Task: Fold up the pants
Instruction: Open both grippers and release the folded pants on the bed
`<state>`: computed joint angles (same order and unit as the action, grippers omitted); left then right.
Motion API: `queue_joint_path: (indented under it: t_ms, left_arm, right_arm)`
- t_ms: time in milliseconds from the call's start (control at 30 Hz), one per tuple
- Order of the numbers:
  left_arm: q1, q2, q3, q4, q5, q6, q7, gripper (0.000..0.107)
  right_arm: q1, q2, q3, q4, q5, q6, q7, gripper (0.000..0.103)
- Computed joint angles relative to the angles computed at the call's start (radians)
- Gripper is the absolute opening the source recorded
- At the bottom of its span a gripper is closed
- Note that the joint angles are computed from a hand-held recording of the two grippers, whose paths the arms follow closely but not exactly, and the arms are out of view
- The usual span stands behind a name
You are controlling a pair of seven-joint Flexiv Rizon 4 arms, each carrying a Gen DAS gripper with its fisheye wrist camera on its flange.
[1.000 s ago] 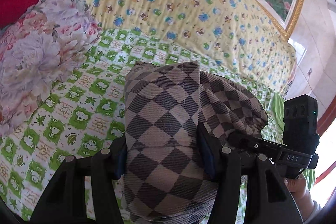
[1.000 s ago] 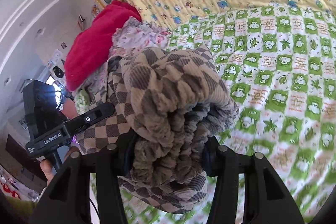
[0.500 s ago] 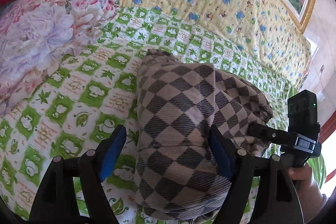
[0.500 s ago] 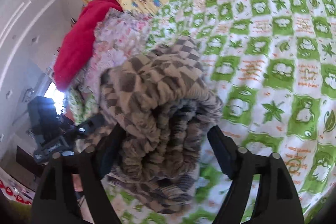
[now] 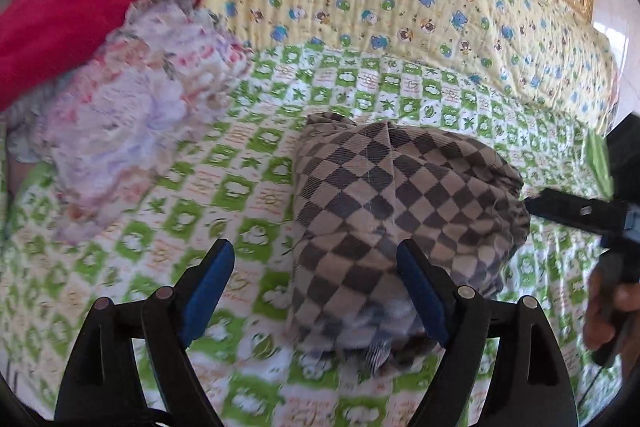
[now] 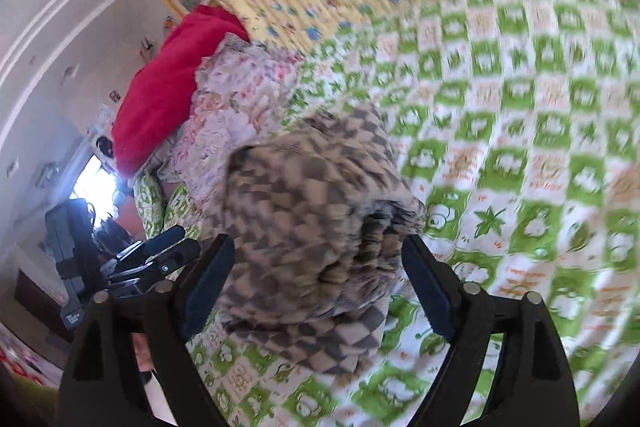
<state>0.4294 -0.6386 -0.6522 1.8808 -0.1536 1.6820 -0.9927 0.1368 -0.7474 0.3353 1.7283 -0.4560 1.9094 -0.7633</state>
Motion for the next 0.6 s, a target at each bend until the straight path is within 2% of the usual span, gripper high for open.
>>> queue_joint_path:
  t_ms: [33,133,333,467,600]
  left_arm:
    - [-0.013,0.016,0.024,0.013,0.002,0.016,-0.007,0.085]
    - [-0.068,0.064,0.116,0.044,0.016,0.045,-0.031,0.085]
    - [-0.127,0.102,0.211,0.079,0.046,0.061,-0.049,0.085]
    - [-0.099,0.118,0.190,0.108,0.061,0.071,-0.053,0.085]
    - [-0.134,0.132,0.238,0.123,0.080,0.106,-0.075,0.085]
  right_arm:
    - [0.020,0.024,-0.024,0.018,0.006,-0.004,-0.011,0.094]
    - [0.093,0.091,-0.102,0.071,0.037,-0.005,-0.059,0.094]
    - [0.172,0.158,-0.164,0.120,0.080,-0.028,-0.152,0.097]
    - [0.214,0.179,-0.191,0.129,0.107,-0.059,-0.208,0.098]
    - [0.296,0.195,-0.261,0.136,0.149,-0.075,-0.259,0.098]
